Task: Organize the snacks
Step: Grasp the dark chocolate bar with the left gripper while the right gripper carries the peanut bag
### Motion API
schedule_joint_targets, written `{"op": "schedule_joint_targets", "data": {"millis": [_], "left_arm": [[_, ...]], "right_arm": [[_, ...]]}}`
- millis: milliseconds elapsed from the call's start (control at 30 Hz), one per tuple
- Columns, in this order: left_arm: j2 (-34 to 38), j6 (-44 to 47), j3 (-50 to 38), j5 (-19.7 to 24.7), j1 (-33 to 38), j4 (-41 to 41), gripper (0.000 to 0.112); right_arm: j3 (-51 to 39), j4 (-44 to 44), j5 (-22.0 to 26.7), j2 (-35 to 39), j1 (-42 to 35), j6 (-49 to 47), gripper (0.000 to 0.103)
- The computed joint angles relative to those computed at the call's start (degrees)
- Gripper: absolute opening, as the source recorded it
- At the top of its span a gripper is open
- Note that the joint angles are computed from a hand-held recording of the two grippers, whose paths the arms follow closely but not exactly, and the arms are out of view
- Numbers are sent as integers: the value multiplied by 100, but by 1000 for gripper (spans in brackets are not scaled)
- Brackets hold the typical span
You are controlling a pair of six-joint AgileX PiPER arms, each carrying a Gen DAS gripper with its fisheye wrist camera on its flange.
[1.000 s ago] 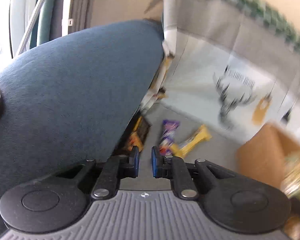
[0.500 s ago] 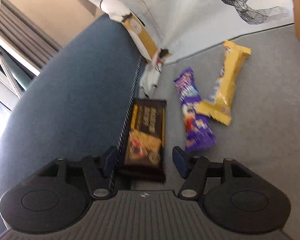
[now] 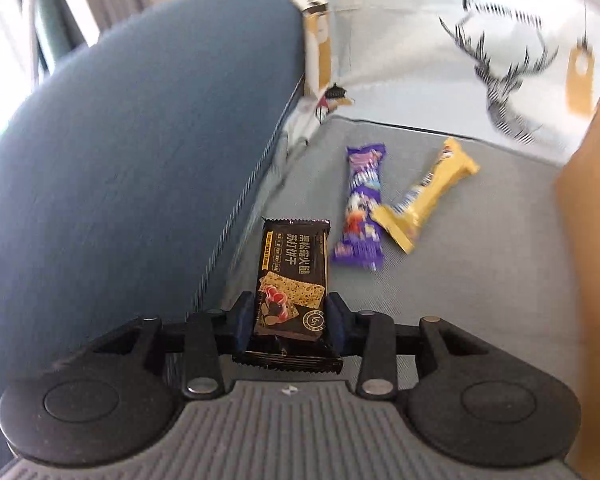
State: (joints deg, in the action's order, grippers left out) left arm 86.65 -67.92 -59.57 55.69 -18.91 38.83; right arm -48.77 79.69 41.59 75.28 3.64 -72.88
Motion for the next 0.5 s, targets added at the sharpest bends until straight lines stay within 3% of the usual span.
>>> {"op": "schedule_joint_targets", "data": {"millis": [100,267,433,500], "left_arm": [[-841,-231,443,-273,5,-618,42],[-1654,-842,820,-430,-399,-726,42],[-2218,-1450,956,-490,-1009,-501,42],[-2174,-1626,845,-305,-1273,-250,42]], "right_arm": [[68,-97,-22,-200,-45,40,84],[78,-428,137,-521,-292,239,84],[-328,-791,764,-701,-958,351,84],[-609,-863,1135,-672,-1349,199,84]]}}
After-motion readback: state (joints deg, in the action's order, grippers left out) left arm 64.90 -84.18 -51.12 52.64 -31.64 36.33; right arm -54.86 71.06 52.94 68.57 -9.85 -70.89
